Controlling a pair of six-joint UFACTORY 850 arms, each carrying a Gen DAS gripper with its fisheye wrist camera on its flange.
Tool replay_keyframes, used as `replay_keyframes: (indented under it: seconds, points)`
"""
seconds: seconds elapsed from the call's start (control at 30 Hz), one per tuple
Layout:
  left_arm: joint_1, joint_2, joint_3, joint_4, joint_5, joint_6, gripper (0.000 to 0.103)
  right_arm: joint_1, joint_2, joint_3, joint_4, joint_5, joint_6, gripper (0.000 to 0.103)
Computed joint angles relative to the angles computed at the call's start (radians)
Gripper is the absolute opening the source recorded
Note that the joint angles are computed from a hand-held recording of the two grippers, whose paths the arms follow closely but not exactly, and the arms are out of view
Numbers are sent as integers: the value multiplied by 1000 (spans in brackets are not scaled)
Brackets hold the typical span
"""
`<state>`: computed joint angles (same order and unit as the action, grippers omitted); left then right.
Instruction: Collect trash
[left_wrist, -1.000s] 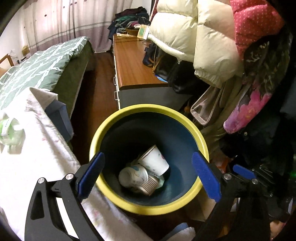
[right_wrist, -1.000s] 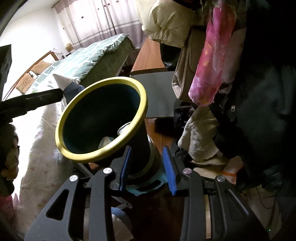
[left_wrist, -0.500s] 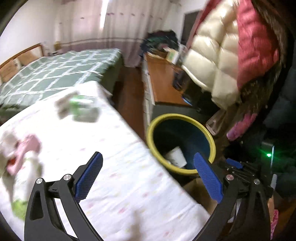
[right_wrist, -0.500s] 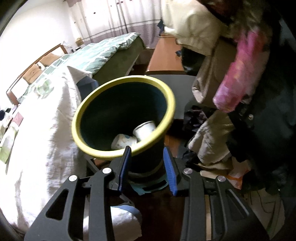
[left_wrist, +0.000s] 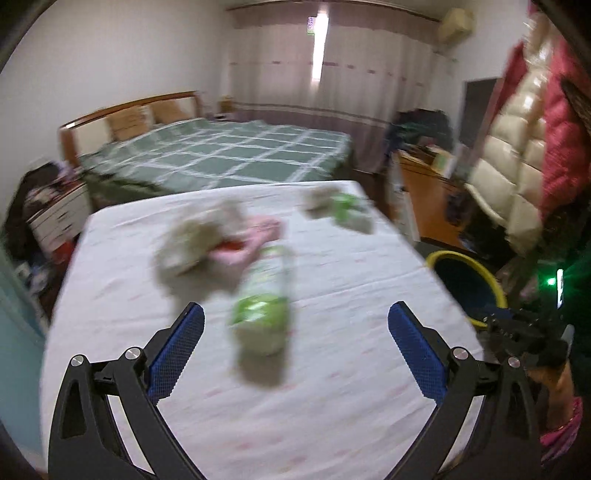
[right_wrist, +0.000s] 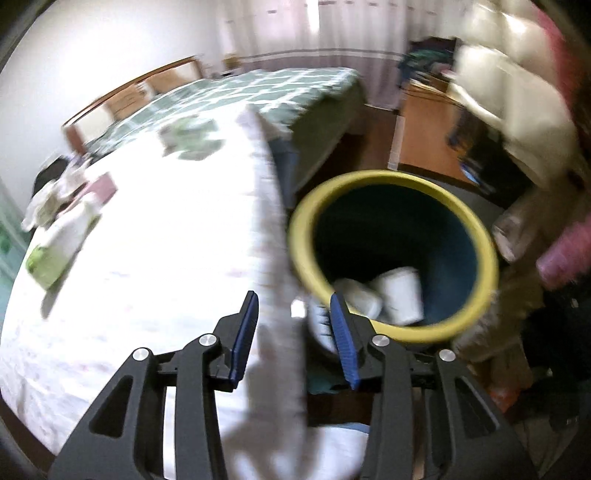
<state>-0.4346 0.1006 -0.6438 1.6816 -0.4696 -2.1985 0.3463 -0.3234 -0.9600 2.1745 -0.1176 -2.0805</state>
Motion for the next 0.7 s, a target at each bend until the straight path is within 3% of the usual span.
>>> replay_keyframes:
  seconds: [0.1,0.33,0.47,0.7]
  points:
    - [29,97,92,-66,-36,11,98,62,-23,-56,-189,2,156,39]
    - [85,264,225,-113,-78,8,98,187,-106,-263,-689,-88,588,39]
    - [94,289,240,-112,-84,19,98,258,-198,-446,-970,-131,831,39]
    - [93,251,213,-122,-67,21,98,352,-428,-843,-1433,-275,1224,39]
